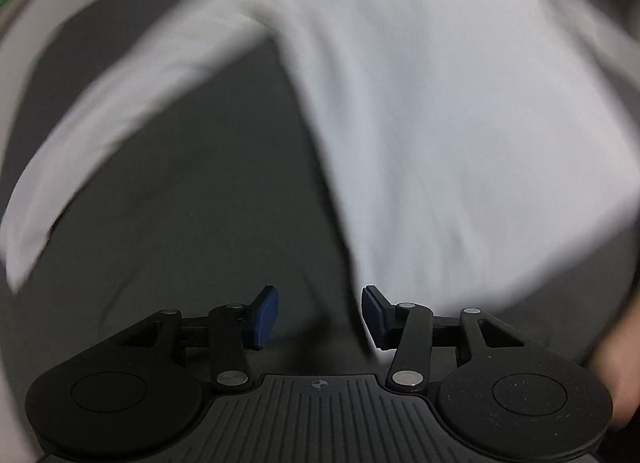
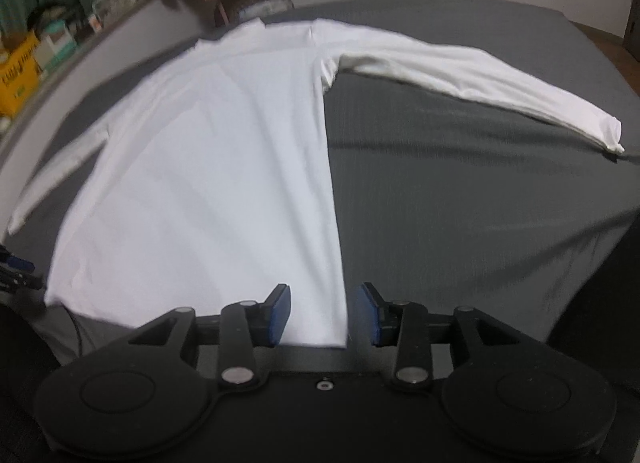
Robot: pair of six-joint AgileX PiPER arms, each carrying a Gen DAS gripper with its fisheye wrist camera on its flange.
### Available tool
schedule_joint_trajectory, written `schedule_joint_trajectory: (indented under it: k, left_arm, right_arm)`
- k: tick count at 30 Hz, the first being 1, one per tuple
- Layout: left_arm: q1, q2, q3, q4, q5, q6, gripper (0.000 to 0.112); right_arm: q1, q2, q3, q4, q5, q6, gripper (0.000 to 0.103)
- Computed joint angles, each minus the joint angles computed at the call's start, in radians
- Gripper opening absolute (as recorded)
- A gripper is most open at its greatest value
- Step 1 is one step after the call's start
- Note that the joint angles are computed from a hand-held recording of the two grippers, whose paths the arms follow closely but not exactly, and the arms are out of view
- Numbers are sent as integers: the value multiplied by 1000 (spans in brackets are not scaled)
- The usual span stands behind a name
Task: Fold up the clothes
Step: 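Grasp the white shirt's sleeve cuff with the left gripper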
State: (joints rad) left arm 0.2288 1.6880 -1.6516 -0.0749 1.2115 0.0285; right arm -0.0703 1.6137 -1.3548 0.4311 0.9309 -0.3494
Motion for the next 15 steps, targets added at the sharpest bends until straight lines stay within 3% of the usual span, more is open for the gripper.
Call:
schedule_joint_trajectory:
  k: [2, 3, 5, 7, 9, 13, 15]
  left_arm:
    - [128, -100, 122, -81, -183, -72, 75]
    - [180, -146, 187, -99, -278, -107, 101]
    - [258, -212, 309, -85, -464, -115, 103]
    - [298, -211, 360, 17, -580, -151, 103]
    - [334, -176, 367, 100, -636, -213, 103]
    - [460, -87, 363, -38, -725, -113, 103]
    - [483, -30, 339, -10, -763, -178, 103]
  right_arm:
    - [-5, 1, 6, 57, -25, -25, 40]
    - [-1, 5, 8, 77, -38, -37, 40]
    - [13, 16, 13, 98, -70, -56, 41]
    - [36, 23, 25, 90, -109, -64, 41]
    - [57, 14, 46, 53, -151, -56, 42]
    - [72, 6, 55, 0, -190, -41, 45]
    - [67, 7, 37, -20, -181, -15, 46]
